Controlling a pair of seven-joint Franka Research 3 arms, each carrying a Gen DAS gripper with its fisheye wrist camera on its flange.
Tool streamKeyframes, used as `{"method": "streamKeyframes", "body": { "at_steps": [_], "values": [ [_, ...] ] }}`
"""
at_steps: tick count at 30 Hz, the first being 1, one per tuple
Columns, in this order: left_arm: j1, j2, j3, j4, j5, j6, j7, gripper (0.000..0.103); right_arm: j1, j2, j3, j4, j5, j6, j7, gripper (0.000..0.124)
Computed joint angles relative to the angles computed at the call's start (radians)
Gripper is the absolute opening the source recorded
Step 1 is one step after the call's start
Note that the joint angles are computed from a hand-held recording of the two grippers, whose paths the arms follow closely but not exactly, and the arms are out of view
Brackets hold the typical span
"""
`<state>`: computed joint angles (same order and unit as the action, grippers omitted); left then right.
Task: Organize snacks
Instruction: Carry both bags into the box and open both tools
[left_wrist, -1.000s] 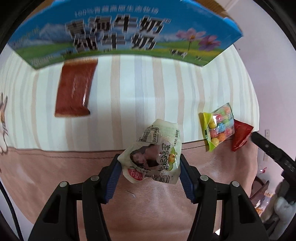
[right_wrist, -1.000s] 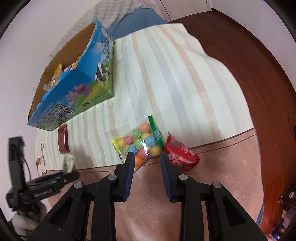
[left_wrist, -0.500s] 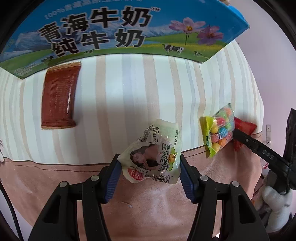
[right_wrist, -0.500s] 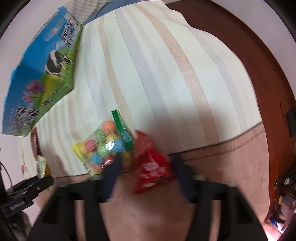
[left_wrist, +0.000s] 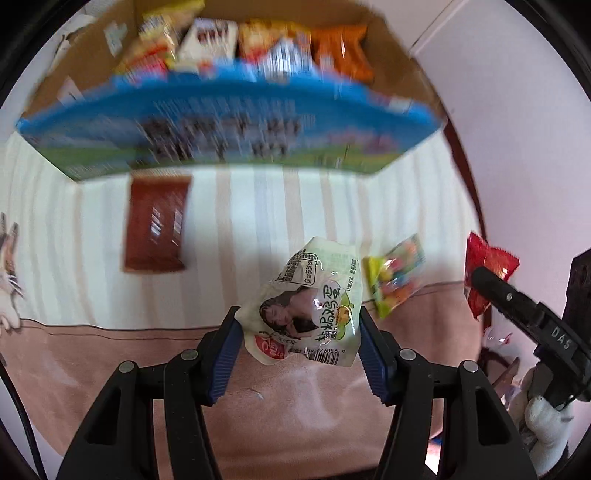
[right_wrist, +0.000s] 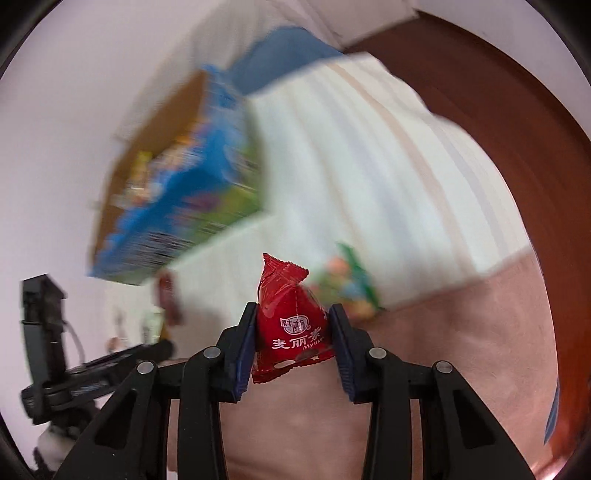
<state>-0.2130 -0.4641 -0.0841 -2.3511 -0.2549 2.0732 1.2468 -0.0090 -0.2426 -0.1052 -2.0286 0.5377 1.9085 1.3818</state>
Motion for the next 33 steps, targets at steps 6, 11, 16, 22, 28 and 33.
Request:
{"method": "streamKeyframes", "body": {
  "at_steps": [6,11,16,22,28,33],
  "values": [
    [0.064,-0.029,0.038,0.104,0.076,-0.003,0.03,0.057,0.069,0.116,0.059,0.226,0.015,0.052,-0.02,0.041],
    [0.149,0.085,0.038,0.254,0.211,0.002,0.01,0.057,0.121,0.284,0.102,0.429,-0.048,0.093,0.007,0.041],
    [0.211,0.212,0.031,0.367,0.317,-0.003,-0.002,0.058,0.169,0.524,0.121,0.718,-0.204,0.043,0.078,0.042],
    [0.256,0.335,0.034,0.433,0.343,-0.019,-0.018,0.059,0.223,0.727,0.105,0.968,-0.375,-0.058,0.162,0.086],
    [0.264,0.377,0.021,0.438,0.319,0.021,-0.002,0.096,0.238,0.783,0.1,1.043,-0.428,-0.119,0.184,0.099],
    [0.255,0.381,0.004,0.434,0.368,0.044,-0.032,0.098,0.244,0.741,0.101,0.969,-0.437,-0.092,0.19,0.1]
  ]
}}
